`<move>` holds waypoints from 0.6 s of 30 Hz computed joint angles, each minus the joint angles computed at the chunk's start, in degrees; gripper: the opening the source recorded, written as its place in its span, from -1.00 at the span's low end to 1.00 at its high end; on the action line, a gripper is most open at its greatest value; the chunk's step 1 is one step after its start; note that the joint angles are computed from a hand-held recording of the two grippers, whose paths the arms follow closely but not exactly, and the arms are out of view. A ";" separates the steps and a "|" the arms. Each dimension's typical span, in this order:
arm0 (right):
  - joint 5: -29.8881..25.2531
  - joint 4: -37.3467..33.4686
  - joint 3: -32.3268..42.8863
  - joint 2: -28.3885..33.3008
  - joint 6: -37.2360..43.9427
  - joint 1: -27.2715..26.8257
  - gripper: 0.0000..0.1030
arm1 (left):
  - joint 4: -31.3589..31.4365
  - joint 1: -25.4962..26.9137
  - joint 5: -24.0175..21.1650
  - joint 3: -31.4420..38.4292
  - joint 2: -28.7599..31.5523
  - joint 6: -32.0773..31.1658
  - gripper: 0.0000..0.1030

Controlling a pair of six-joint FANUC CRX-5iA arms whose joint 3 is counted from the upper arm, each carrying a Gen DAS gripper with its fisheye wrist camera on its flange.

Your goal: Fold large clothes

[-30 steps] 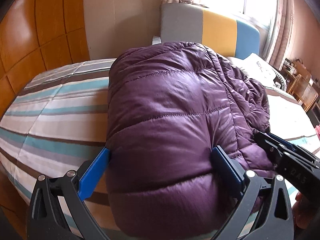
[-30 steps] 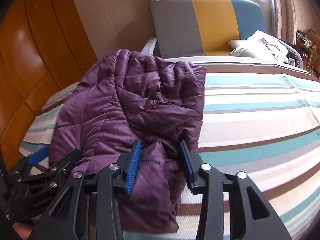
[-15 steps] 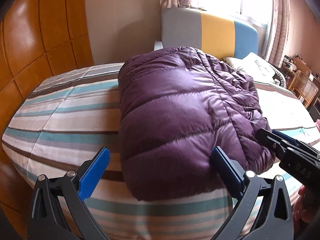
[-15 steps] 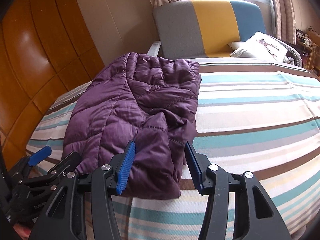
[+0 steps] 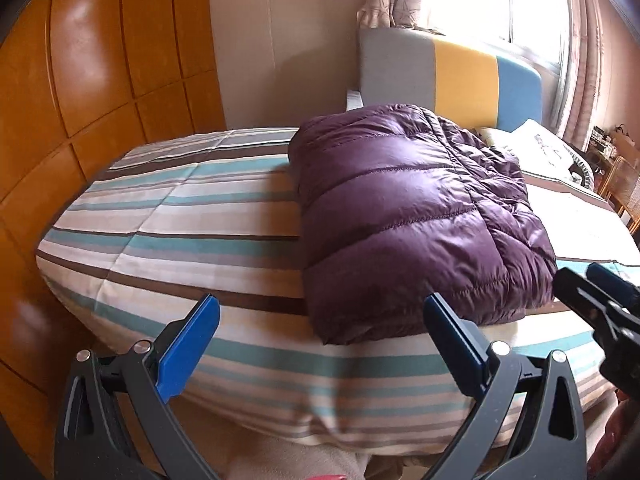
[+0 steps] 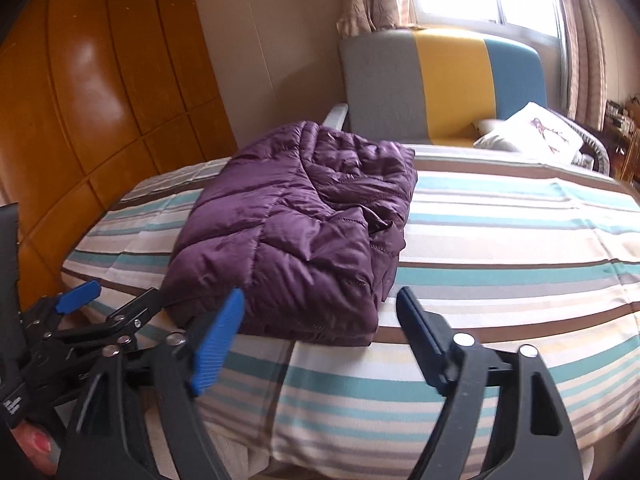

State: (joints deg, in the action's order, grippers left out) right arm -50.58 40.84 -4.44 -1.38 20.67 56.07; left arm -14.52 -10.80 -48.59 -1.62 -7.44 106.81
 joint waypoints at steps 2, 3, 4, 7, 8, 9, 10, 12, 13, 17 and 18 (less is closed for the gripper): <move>-0.73 2.32 -0.91 -0.51 -0.81 1.03 0.53 | 0.11 0.21 -0.05 -0.21 -0.54 0.15 0.96; -1.13 3.19 -1.23 -0.71 -1.29 1.60 0.53 | 0.11 0.29 0.09 -0.53 -0.97 0.33 0.96; -1.11 3.76 -1.60 -1.01 -1.74 1.73 0.53 | 0.10 0.43 0.33 -0.93 -1.52 0.41 0.96; -2.27 6.94 -3.02 -1.73 -4.43 2.61 0.53 | -1.53 -0.14 0.20 -1.30 -2.47 1.61 0.96; -2.40 7.27 -3.01 -1.67 -4.59 2.66 0.53 | -1.70 -0.14 0.26 -1.50 -2.71 1.60 0.96; -2.51 7.47 -3.16 -1.78 -4.72 2.69 0.53 | -1.81 -0.17 0.36 -1.74 -3.00 1.60 0.96; -2.69 7.37 -3.19 -1.81 -4.93 2.71 0.53 | -1.53 -0.11 0.36 -1.88 -3.12 1.37 0.96; -2.35 6.75 -3.16 -1.94 -4.93 2.50 0.53 | -1.33 -0.03 0.43 -2.14 -3.39 1.35 0.96; -2.38 6.36 -3.10 -1.93 -4.82 2.49 0.53 | -1.32 -0.05 0.44 -2.08 -3.37 1.40 0.96; -2.46 6.41 -3.08 -1.84 -4.74 2.43 0.53 | -1.28 -0.07 0.65 -2.19 -3.42 1.18 0.96; -2.50 6.37 -3.04 -1.79 -4.73 2.39 0.53 | -1.11 0.00 0.75 -2.28 -3.45 1.16 0.96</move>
State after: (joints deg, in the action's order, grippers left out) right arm -53.08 47.21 -7.47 -3.17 15.94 58.46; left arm -15.63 -10.80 -47.84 -3.90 -10.89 107.97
